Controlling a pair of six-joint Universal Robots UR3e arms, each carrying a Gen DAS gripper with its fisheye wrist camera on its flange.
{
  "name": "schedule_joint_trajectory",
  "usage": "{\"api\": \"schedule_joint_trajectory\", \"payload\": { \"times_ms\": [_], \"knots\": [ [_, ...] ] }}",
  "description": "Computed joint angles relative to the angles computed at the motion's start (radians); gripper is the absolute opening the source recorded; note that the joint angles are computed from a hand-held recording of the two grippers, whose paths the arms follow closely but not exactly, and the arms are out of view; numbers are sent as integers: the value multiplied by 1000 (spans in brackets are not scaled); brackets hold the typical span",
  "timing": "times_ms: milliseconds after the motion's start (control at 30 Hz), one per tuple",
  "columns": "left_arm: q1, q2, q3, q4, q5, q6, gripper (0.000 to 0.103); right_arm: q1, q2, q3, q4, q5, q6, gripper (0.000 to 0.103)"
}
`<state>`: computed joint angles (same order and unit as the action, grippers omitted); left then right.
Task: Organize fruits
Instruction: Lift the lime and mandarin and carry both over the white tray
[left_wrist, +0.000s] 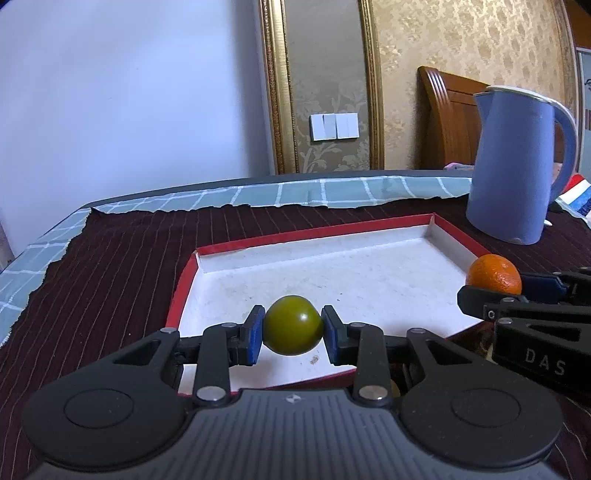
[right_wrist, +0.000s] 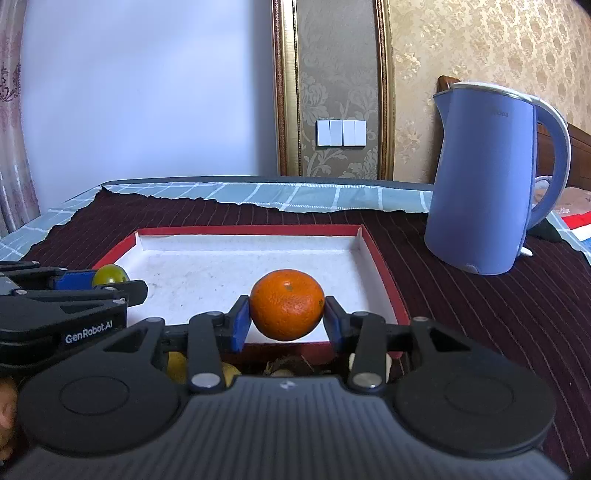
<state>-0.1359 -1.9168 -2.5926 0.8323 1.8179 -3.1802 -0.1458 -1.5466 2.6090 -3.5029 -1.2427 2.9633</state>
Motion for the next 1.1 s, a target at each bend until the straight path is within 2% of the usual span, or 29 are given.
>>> {"api": "schedule_joint_trajectory", "payload": {
  "times_ms": [500, 1100],
  "knots": [
    [2, -33, 120, -103, 39, -39, 32, 29, 107, -114, 13, -22, 16, 40],
    [-20, -90, 267, -207, 101, -23, 32, 66, 242, -269, 51, -78, 39, 40]
  ]
}}
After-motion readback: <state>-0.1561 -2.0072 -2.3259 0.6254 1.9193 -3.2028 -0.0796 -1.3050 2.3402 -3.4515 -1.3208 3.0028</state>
